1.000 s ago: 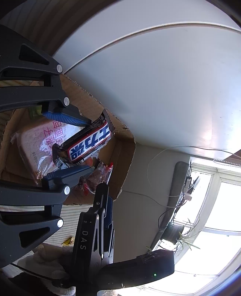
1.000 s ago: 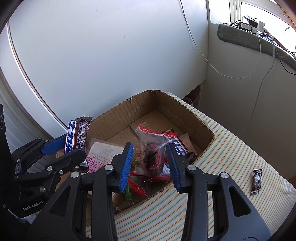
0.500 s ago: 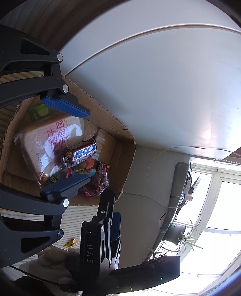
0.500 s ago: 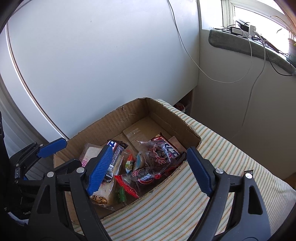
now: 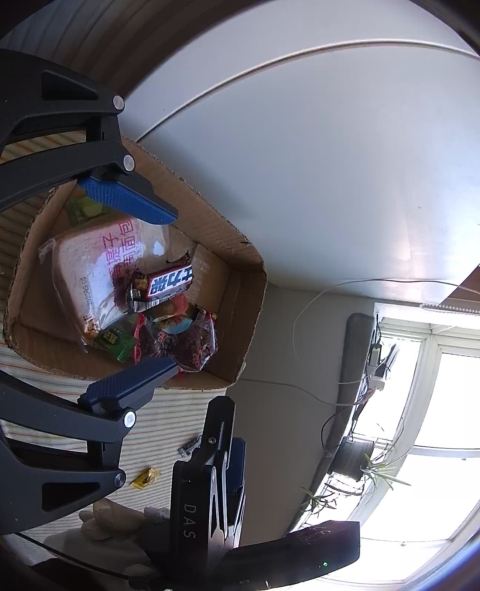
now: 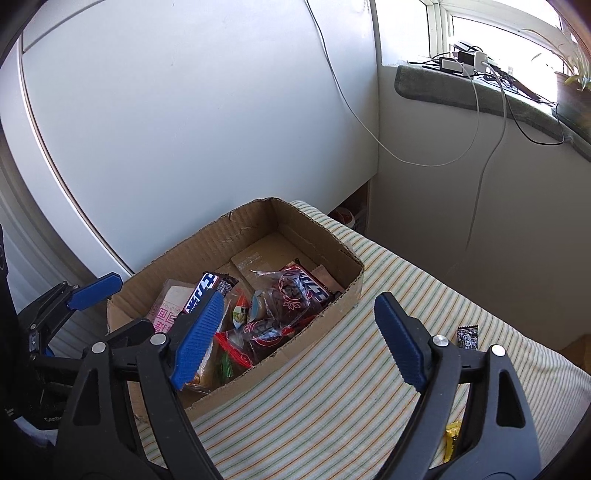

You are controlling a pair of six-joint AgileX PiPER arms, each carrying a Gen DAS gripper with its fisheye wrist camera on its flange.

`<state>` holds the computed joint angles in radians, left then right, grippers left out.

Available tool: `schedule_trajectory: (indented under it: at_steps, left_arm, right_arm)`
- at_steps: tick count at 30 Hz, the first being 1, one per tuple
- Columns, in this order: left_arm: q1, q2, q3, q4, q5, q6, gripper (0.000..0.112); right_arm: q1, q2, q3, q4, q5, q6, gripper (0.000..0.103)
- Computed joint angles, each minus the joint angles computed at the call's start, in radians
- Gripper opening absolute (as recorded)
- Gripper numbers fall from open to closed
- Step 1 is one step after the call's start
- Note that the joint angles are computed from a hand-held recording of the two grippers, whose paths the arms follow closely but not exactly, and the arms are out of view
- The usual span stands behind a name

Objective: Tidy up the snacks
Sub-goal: 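Open both grippers to drop the chocolate bar and candy bag into the box, then move the left gripper to the dark candy while the right reaches the yellow candy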

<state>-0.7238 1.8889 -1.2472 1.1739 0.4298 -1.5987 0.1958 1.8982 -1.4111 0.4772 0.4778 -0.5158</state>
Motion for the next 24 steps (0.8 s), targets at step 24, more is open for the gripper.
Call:
schedule_trajectory:
  at_steps: [24]
  left_arm:
    - [-0.143,0.149,-0.264,-0.176,0.057,0.201,0.075]
  right_arm:
    - [-0.318,-0.150,0.219,0.217,-0.013,-0.363,0.086]
